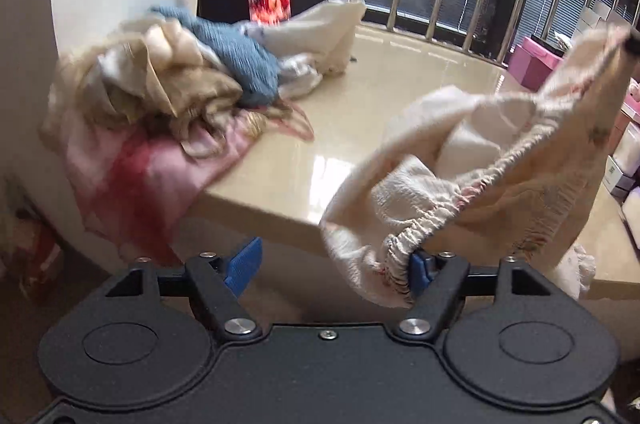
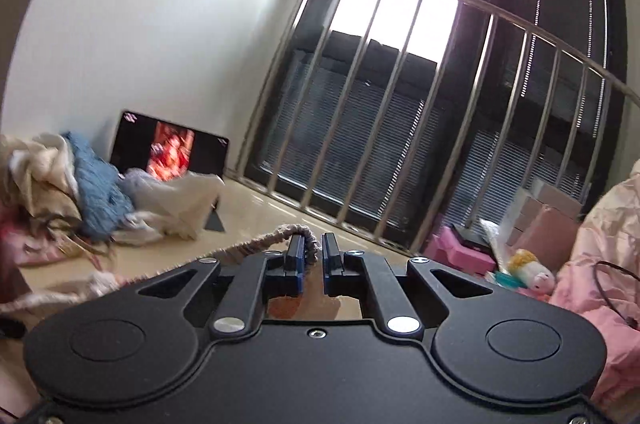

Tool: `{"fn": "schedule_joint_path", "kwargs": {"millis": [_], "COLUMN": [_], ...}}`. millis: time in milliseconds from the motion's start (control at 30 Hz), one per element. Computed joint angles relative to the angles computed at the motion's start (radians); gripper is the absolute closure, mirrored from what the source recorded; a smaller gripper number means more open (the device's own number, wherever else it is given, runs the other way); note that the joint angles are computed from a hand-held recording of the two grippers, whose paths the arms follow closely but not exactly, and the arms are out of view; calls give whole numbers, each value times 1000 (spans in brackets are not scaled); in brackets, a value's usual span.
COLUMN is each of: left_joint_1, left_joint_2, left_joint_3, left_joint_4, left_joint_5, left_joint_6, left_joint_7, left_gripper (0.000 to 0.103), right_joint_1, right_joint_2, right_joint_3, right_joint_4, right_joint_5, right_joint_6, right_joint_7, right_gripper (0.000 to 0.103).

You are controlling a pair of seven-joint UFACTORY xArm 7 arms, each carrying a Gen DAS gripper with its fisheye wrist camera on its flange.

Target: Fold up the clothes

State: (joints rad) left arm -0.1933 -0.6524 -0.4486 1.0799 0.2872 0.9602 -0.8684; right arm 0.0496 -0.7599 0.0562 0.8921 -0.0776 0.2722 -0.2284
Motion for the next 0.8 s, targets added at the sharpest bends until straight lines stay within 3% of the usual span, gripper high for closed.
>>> {"fn": "schedule_joint_path", "kwargs": {"millis": [133, 267, 367, 467, 567, 667, 733, 800], "left_joint_1": [39, 82, 121, 184, 205, 187, 160, 131], "left_joint_2": [-1, 63, 121, 183, 242, 284, 299, 312], "left_joint_3": [-33, -65, -93, -143, -175, -180, -163, -144], "left_joint_4": [55, 146, 231, 335, 420, 465, 473, 479], "left_joint_5": [91, 153, 234, 360, 420, 458, 468, 473], "left_joint_6": [-31, -65, -101, -130, -127, -121, -122, -122], "left_joint_7": [38, 82, 127, 155, 146, 128, 126, 125], "left_gripper": [32, 32, 32, 31, 31, 35, 44, 45], "right_joint_1": [-125, -164, -181, -166, -50, 15, 45, 58], "right_joint_2": [9, 20, 39, 73, 113, 132, 142, 150], "right_joint_3": [46, 44, 45, 31, -43, -85, -102, -101], "right_joint_4": [-25, -36, -45, -11, 64, 105, 121, 125], "right_joint_5": [-66, -96, -146, -172, -87, 3, 49, 67], "right_joint_6": [21, 37, -33, -29, 108, 207, 259, 296], "right_joint_7": [35, 50, 13, -53, -124, -157, -184, -217], "right_gripper": [89, 83, 78, 75, 75, 75, 75, 75]}}
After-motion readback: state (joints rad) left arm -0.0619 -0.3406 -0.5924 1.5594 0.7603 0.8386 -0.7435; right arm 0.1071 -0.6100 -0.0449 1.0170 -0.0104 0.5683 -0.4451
